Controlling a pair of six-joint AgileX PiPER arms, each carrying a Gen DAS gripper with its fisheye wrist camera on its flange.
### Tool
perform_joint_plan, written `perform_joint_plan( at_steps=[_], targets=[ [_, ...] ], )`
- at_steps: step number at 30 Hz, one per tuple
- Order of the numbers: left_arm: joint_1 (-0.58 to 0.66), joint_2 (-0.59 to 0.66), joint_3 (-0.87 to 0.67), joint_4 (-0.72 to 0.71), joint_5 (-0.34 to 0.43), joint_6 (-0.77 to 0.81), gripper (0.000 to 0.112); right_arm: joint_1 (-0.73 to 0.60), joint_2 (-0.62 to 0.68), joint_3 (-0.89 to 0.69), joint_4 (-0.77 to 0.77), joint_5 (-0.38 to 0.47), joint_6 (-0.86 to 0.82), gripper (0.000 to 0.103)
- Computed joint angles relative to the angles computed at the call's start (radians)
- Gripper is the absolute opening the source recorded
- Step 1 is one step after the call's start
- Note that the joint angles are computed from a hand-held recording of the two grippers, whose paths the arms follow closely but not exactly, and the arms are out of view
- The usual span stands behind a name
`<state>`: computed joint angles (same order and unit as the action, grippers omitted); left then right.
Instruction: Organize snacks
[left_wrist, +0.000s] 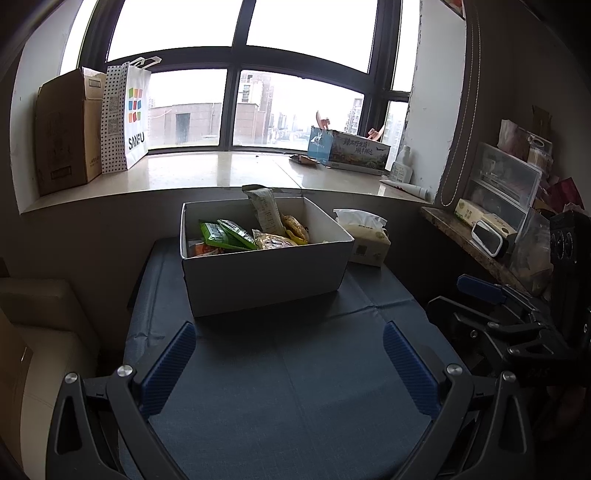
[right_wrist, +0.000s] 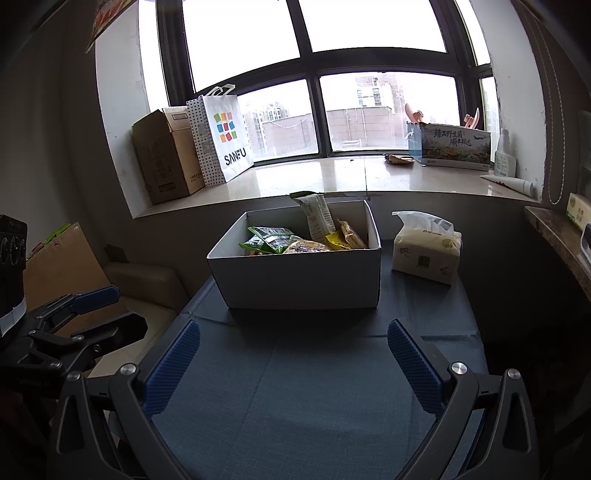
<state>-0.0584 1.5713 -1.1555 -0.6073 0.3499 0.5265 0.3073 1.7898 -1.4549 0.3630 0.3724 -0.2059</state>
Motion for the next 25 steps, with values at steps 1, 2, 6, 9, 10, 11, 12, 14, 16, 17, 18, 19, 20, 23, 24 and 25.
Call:
perform_joint_plan(
  at_steps=[1, 2, 6, 9, 10, 11, 12, 14, 16, 17, 18, 19, 20, 23, 24, 25],
  targets=[
    [-0.001, 0.0, -0.001, 0.001, 0.0, 0.0, 0.103, 0.0, 0.0, 0.001, -0.001, -0.001, 0.0, 0.103],
    [-0.001, 0.0, 0.0, 0.004, 0.0, -0.002, 0.103, 0.002, -0.001, 0.001, -0.006, 0.0, 0.005, 0.103],
    [-0.002, 0.002, -0.003, 0.004, 0.004, 0.0, 0.103, 0.002, 0.001, -0.001, -0.009, 0.003, 0.005, 0.103],
    [-0.003, 0.003, -0.005, 0.006, 0.004, -0.001, 0.103, 0.0, 0.002, -0.005, -0.013, 0.006, 0.01, 0.103],
    [-0.004, 0.004, -0.005, 0.005, 0.004, -0.001, 0.103, 0.0, 0.002, -0.004, -0.012, 0.005, 0.011, 0.103],
    [-0.004, 0.005, -0.006, 0.005, 0.005, 0.0, 0.103, -0.001, 0.003, -0.005, -0.009, 0.005, 0.009, 0.103],
    [-0.004, 0.007, -0.008, 0.006, 0.007, -0.001, 0.103, -0.001, 0.003, -0.005, -0.011, 0.005, 0.011, 0.103],
    [-0.002, 0.005, -0.008, 0.006, 0.01, -0.001, 0.103, -0.002, 0.005, -0.006, -0.012, 0.006, 0.013, 0.103],
    [0.0, 0.007, -0.01, -0.007, 0.014, 0.013, 0.103, -0.001, 0.004, -0.005, -0.016, 0.006, 0.016, 0.103],
    [0.001, 0.007, -0.011, -0.008, 0.014, 0.014, 0.103, 0.0, 0.005, -0.005, -0.015, 0.006, 0.014, 0.103],
    [0.002, 0.007, -0.011, -0.01, 0.015, 0.017, 0.103, -0.001, 0.005, -0.005, -0.011, 0.007, 0.01, 0.103],
    [0.003, 0.006, -0.01, -0.018, 0.016, 0.025, 0.103, 0.0, 0.006, -0.006, -0.016, 0.008, 0.014, 0.103],
    [0.007, 0.005, -0.007, -0.043, 0.016, 0.048, 0.103, -0.001, 0.005, -0.004, -0.013, 0.006, 0.011, 0.103],
    [0.016, 0.0, 0.006, -0.113, 0.016, 0.115, 0.103, -0.001, 0.006, -0.002, -0.019, 0.004, 0.016, 0.103],
    [0.016, -0.003, 0.009, -0.119, 0.015, 0.121, 0.103, -0.001, 0.007, -0.005, -0.024, 0.007, 0.021, 0.103],
    [0.016, -0.004, 0.009, -0.12, 0.017, 0.123, 0.103, -0.001, 0.008, -0.005, -0.026, 0.007, 0.022, 0.103]
  ],
)
